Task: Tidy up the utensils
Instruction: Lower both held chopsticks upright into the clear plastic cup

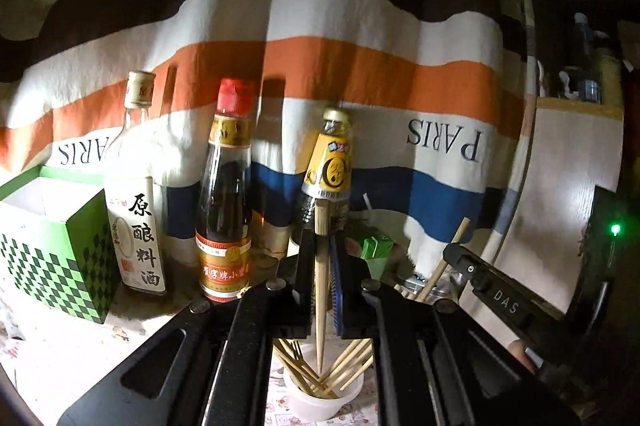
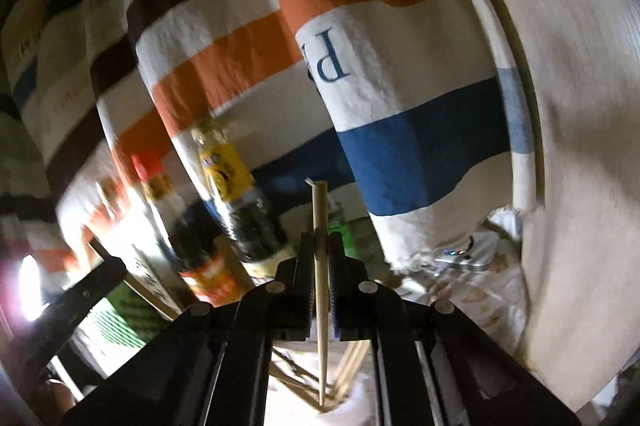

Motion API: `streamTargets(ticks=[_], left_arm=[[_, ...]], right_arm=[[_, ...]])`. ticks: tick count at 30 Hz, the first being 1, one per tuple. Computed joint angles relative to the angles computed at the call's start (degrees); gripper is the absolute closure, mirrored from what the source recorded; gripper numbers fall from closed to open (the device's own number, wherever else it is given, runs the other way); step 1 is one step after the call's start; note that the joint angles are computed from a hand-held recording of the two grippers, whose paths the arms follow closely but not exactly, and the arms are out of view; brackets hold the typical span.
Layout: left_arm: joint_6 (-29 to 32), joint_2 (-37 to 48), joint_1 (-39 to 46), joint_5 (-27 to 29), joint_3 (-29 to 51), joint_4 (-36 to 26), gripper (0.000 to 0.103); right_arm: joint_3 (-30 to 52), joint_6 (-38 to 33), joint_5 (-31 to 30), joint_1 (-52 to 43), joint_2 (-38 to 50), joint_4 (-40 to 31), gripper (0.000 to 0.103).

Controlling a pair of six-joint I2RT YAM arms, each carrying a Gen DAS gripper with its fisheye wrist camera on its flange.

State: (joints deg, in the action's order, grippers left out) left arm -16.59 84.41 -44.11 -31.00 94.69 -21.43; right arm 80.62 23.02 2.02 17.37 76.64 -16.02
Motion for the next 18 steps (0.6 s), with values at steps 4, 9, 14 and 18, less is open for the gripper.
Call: streamTargets(ticks=[4,9,14,18], left_arm=[[-1.08,1.28,1.29,1.35,0.01,-1.38,0.097],[-1.27,2.45,1.71,2.18,-0.82,-2.24,0.097],[-1.14,3.55,1.39,1.21,-1.19,-2.84,0.096],[-1.72,4.32,2.09,2.31,-1.07,-3.21,0.096]], right_arm=[[2.1,-1.08,-1.5,-0.22,2.46,-2.42,0.095],[5.0,-3.35,0.59,1.28,6.23,-5.75,0.095],[6.55,-2.95,2.62,2.2,9.59,-6.93,0.095],[7.88,-2.74,2.1,2.24,12.02,-8.11,0.095]])
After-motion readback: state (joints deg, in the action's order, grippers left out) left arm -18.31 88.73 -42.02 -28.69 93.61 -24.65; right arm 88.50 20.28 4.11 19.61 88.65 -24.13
